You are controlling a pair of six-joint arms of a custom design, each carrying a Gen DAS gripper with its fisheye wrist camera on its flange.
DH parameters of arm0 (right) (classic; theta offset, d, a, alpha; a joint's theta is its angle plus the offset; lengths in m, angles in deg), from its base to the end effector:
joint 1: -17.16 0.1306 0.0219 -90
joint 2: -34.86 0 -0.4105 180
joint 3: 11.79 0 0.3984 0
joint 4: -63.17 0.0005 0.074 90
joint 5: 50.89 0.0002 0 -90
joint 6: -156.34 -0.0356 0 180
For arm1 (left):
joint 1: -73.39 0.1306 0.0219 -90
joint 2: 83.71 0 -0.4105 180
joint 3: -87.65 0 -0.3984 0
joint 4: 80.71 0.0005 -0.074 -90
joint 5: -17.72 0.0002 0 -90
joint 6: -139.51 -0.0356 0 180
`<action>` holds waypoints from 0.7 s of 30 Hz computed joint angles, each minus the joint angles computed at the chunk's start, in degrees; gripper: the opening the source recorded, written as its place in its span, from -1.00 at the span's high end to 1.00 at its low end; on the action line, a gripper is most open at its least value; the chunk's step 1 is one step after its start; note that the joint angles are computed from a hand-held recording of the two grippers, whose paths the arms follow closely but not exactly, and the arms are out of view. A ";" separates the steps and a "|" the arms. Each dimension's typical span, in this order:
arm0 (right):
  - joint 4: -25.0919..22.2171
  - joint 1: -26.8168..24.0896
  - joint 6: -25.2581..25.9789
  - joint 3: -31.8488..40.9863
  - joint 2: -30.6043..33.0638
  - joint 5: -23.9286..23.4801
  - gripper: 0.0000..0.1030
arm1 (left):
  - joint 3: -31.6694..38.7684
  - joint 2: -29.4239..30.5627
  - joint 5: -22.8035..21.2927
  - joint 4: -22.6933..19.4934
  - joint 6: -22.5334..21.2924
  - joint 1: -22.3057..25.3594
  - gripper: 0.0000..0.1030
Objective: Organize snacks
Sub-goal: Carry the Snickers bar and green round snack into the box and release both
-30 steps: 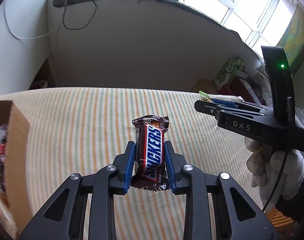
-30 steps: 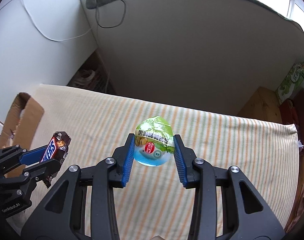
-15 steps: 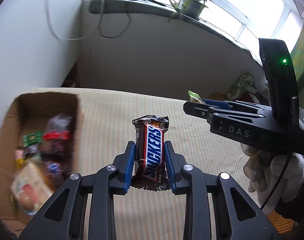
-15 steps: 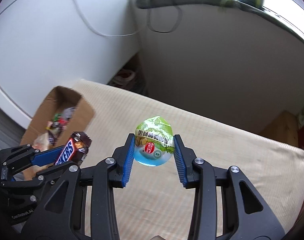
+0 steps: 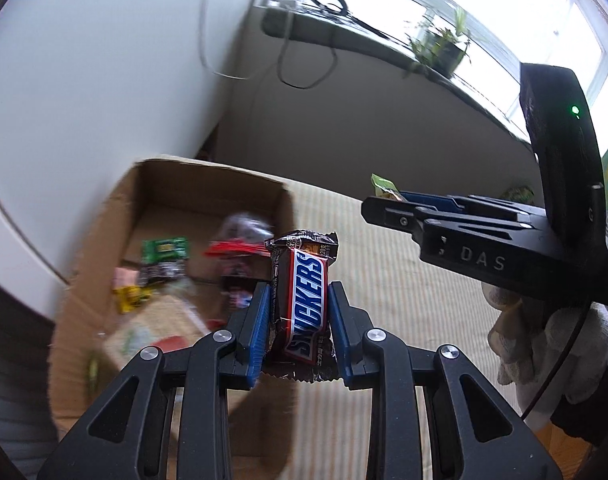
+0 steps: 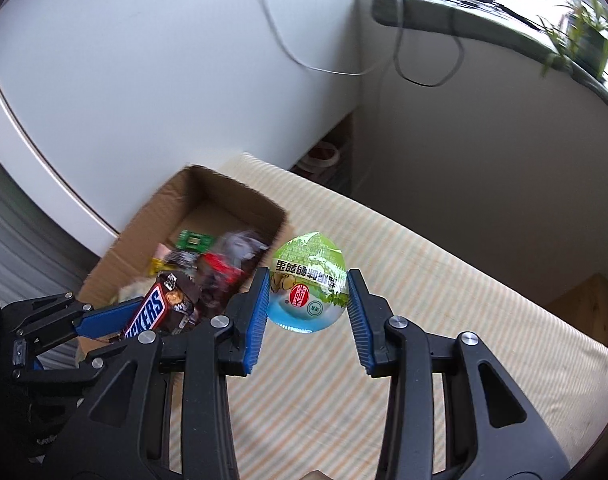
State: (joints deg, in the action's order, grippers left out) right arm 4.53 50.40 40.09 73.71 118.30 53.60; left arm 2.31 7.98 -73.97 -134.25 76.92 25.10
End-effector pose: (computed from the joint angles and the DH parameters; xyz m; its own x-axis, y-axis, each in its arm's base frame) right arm 0.3671 0.2293 0.4621 -0.8098 -0.0188 -0.5863 -0.0638 0.9964 0.0563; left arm 0.3340 -0.3739 0.4768 -0.7940 0.1993 -0.5743 0.4148 0.8683 -0.2722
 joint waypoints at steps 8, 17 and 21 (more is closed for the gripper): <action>0.72 2.60 1.22 4.52 5.41 -1.15 0.24 | -0.58 -0.11 -1.19 -0.88 -0.39 4.09 0.47; 0.40 2.86 0.83 8.26 9.96 -3.69 0.23 | 0.17 0.38 -2.05 -1.47 -1.57 7.03 0.47; 0.48 2.95 0.74 8.94 10.76 -4.19 0.22 | 0.28 0.31 -2.56 -1.67 -2.05 7.66 0.46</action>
State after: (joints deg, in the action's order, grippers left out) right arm 5.01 53.35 40.82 82.65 129.06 49.41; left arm 2.59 8.29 -76.53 -135.91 74.87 32.76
